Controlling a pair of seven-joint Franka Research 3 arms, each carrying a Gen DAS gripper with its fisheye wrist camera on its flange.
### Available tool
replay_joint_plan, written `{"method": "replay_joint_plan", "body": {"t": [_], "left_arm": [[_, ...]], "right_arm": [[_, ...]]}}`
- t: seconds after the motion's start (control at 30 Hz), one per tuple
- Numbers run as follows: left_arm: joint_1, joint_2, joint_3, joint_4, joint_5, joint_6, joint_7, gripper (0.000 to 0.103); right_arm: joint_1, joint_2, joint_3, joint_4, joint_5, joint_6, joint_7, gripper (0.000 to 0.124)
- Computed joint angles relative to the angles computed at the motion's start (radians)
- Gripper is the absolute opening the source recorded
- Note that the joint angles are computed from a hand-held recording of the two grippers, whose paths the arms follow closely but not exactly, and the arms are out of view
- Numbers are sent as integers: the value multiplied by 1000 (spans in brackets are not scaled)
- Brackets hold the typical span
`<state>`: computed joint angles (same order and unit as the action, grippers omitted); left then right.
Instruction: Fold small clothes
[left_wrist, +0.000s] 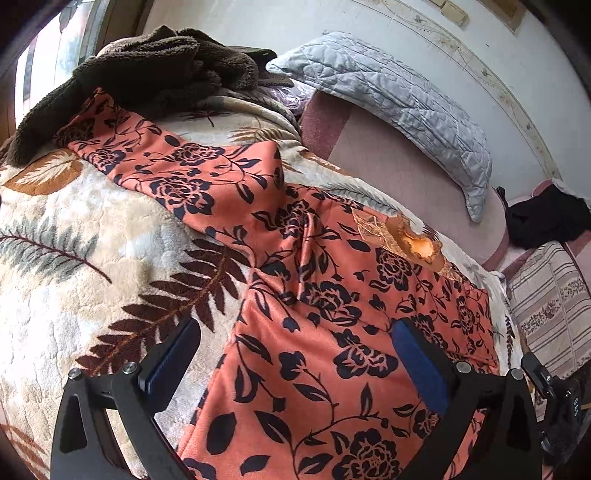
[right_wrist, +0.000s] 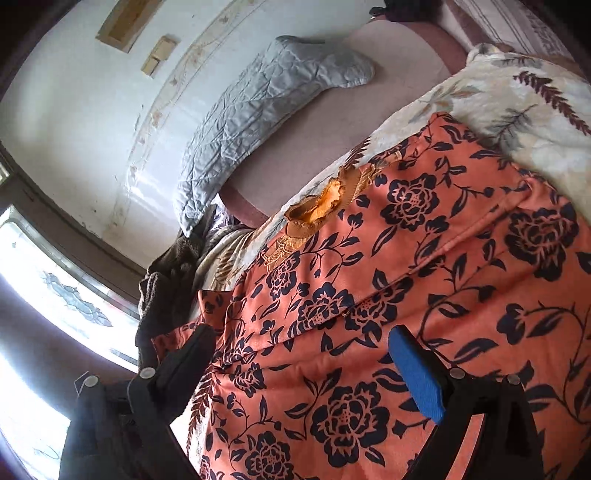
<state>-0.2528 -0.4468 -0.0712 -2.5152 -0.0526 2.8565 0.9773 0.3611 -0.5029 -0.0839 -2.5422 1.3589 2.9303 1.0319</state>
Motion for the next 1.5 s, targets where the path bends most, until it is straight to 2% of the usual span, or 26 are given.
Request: {"method": "replay_joint_plan", "body": {"t": [0.07, 0.13, 0.2, 0.23, 0.27, 0.3, 0.37, 0.43, 0.5, 0.6, 0.63, 0.67, 0.73, 0.83, 0.87, 1.0, 1.03, 1.07, 1.17, 1.27, 1.3, 1.37, 1.47, 1.5], "left_arm": [[-31, 24, 22, 32, -43, 15, 5, 103], [-93, 90, 76, 109, -116, -7, 72, 102], [-118, 175, 105, 205, -194, -80, 146, 88], [-127, 215, 118, 247, -243, -121, 186, 74], [-129, 253, 125, 285, -287, -162, 217, 63], [-124, 290, 128, 319, -326, -198, 235, 61], [-92, 343, 112, 363, -326, -254, 212, 60], [-59, 361, 84, 368, -286, -250, 177, 60], [-33, 366, 57, 373, -248, -261, 172, 55], [13, 364, 16, 381, -177, -294, 121, 27], [30, 367, 4, 390, -153, -317, 107, 6], [43, 359, -3, 384, -171, -321, 123, 5], [69, 313, -28, 346, -159, -269, 125, 4], [110, 194, -82, 240, 2, -121, 36, 4], [123, 169, -97, 214, 51, -102, -1, 4], [119, 235, -94, 219, 122, -207, -26, 5], [110, 245, -84, 200, 103, -184, -16, 6], [122, 231, -94, 167, 143, -121, -52, 7], [128, 221, -103, 159, 205, -123, -86, 7], [117, 226, -90, 160, 205, -113, -70, 7], [113, 231, -86, 164, 196, -111, -71, 7], [111, 232, -86, 168, 195, -113, -72, 7], [120, 250, -98, 187, 231, -118, -92, 7], [123, 265, -102, 201, 247, -118, -103, 7]], "right_arm": [[3, 17, -15, 27, -16, -48, -23, 97], [-29, -2, 16, 14, -96, -27, 8, 97], [4, 1, -5, 13, -63, -13, -27, 97], [8, -3, -16, 14, -54, -23, -28, 97], [12, 3, -23, 20, -45, -35, -30, 97], [15, 14, -25, 29, -34, -44, -32, 97], [6, 19, -22, 36, -30, -55, -29, 97], [-2, 26, -20, 45, -27, -65, -32, 97], [-4, 34, -17, 55, -17, -72, -39, 97], [-15, 39, -12, 59, -10, -85, -38, 97], [-20, 41, -10, 60, -11, -87, -35, 97], [-25, 41, -6, 59, -16, -88, -29, 97], [-28, 49, -1, 62, -14, -85, -24, 97], [-33, 55, 4, 65, -16, -78, -17, 97], [-35, 56, 3, 64, -17, -78, -12, 97], [-53, 76, -1, 67, -45, -101, 28, 97], [-62, 80, -1, 66, -65, -109, 47, 97], [-70, 81, -7, 64, -76, -122, 62, 97], [-101, 76, -36, 64, -96, -152, 69, 97], [-150, 144, -76, 142, -126, -208, 107, 97], [-163, 191, -98, 196, -115, -246, 106, 97], [-194, 335, -155, 351, -77, -418, 89, 97], [-264, 574, -174, 594, -108, -598, 154, 97], [-282, 640, -169, 662, -152, -616, 207, 97]]}}
